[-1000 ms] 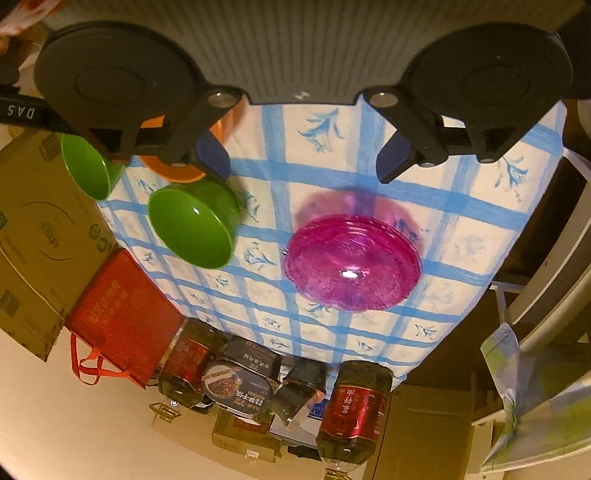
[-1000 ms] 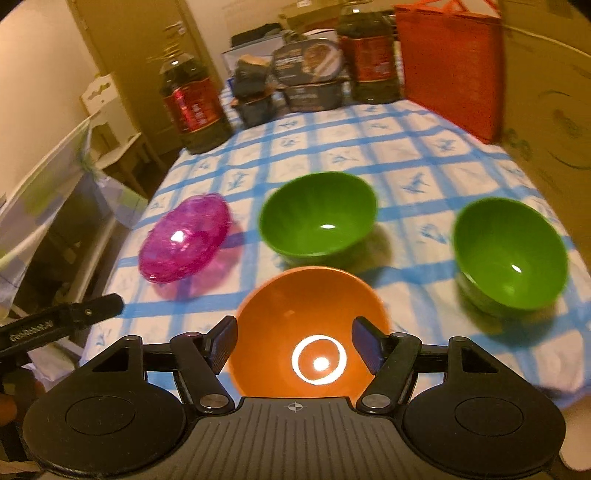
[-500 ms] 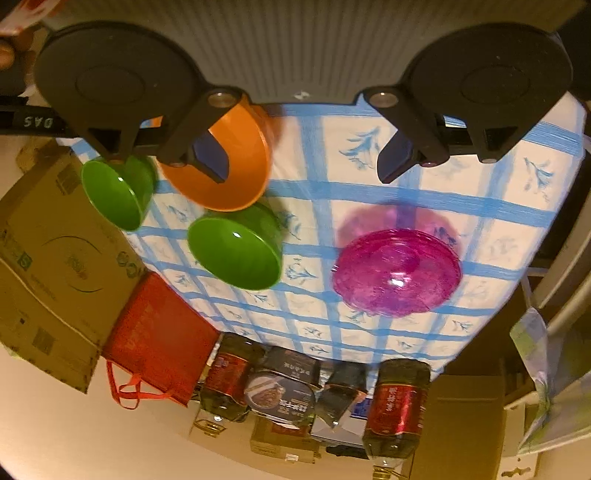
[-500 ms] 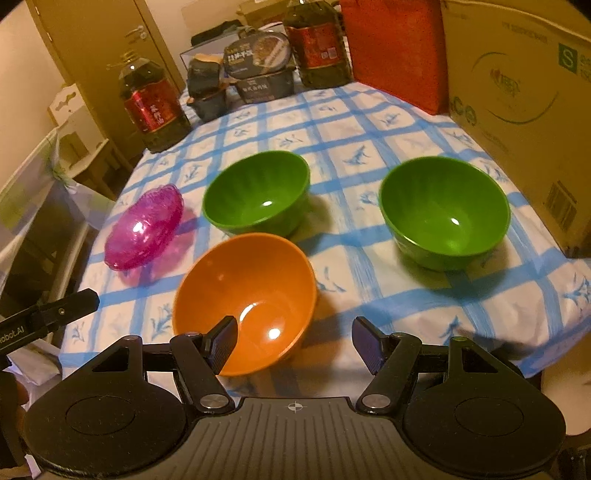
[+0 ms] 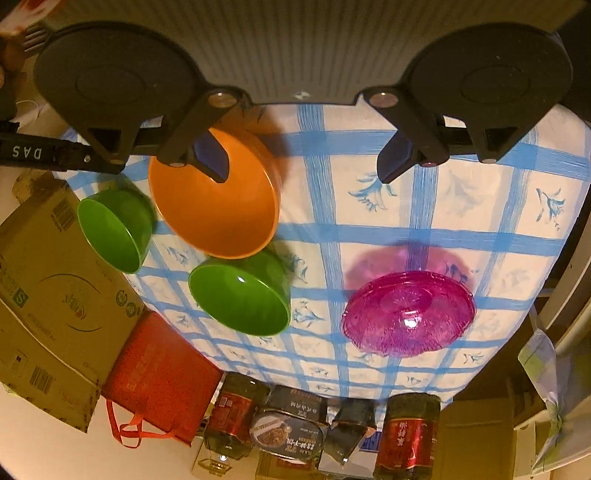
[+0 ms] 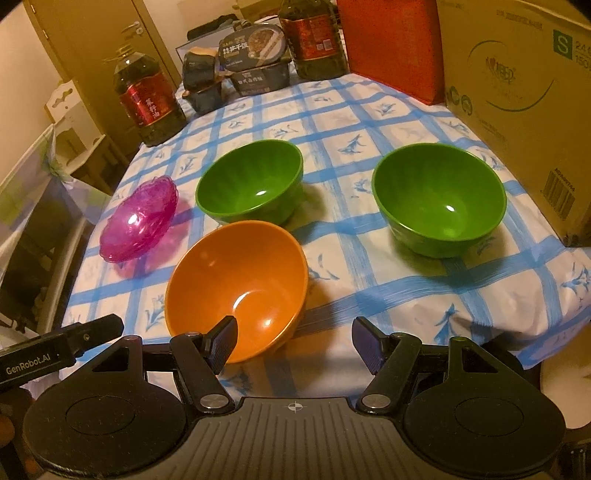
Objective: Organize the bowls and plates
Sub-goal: 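Grasp the orange bowl rim from opposite sides with both grippers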
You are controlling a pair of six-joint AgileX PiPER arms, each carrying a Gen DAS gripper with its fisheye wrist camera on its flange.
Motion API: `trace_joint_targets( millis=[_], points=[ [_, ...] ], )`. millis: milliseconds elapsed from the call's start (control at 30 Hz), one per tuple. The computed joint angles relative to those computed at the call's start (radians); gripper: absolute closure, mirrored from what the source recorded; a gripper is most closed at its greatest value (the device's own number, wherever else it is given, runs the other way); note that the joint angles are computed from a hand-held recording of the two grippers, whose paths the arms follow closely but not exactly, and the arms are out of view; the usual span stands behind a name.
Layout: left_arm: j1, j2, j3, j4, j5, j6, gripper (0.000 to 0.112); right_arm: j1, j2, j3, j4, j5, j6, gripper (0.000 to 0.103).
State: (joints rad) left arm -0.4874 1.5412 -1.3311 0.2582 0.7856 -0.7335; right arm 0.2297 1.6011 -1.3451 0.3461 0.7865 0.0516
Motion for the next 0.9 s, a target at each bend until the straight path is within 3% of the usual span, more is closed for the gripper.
trace_joint_targets(
  millis=[900],
  points=[
    [0.002,0.034,-0.03,-0.026,-0.001,0.028,0.027,-0.005,0.013,0.028,-0.015,-0.021,-0.018,0.035]
  ],
)
